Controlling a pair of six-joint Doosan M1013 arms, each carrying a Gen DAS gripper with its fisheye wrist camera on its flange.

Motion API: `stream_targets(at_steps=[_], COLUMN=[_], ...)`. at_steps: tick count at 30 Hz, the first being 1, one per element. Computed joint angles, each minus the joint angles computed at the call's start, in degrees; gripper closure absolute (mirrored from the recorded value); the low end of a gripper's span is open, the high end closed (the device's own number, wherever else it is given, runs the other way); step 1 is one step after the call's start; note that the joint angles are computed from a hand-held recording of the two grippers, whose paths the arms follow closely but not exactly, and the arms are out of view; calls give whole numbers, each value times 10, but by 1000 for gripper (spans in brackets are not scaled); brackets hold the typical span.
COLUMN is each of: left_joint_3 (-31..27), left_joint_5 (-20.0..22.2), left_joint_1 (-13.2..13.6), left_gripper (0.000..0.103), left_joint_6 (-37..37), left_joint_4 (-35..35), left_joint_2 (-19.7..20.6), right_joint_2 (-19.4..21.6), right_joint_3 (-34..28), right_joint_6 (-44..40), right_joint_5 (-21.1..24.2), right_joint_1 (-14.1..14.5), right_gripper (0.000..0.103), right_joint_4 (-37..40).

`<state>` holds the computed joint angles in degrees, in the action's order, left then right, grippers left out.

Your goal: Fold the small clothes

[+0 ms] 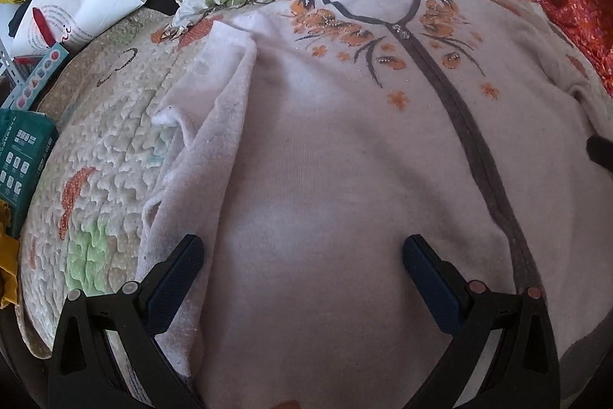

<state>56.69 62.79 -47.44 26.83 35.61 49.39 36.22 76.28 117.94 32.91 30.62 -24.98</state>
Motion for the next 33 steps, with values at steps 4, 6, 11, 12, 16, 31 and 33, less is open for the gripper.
stream_targets(at_steps=[4, 6, 11, 12, 16, 31, 33], left_joint_3=[5, 3, 8, 9, 10, 11, 11], left_joint_5=[-10, -6, -13, -14, -18, -19, -18], left_joint_1=[5, 5, 4, 4, 6, 4, 3], left_gripper=[0, 0, 0, 0, 0, 0, 0], left_joint_6=[-15, -11, -22, -23, -16, -18, -19], left_joint_4=[-24, -27, -20, -22, -35, -26, -25], left_joint_2=[-3, -2, -4, -5, -6, -6, -6], right_joint_2=[10, 13, 19, 21, 26, 29, 28], right_joint_3=[-9, -10, -15, -17, -20, -23, -21], right_joint_6=[-15, -19, -28, -29, -36, -47, -47], right_joint_5=[16, 20, 35, 38, 47, 48, 46], right_joint_1=[2, 3, 5, 5, 4, -3, -4], right_gripper=[1, 1, 1, 1, 1, 0, 0], right_joint_4=[7, 8, 11, 13, 24, 68, 71])
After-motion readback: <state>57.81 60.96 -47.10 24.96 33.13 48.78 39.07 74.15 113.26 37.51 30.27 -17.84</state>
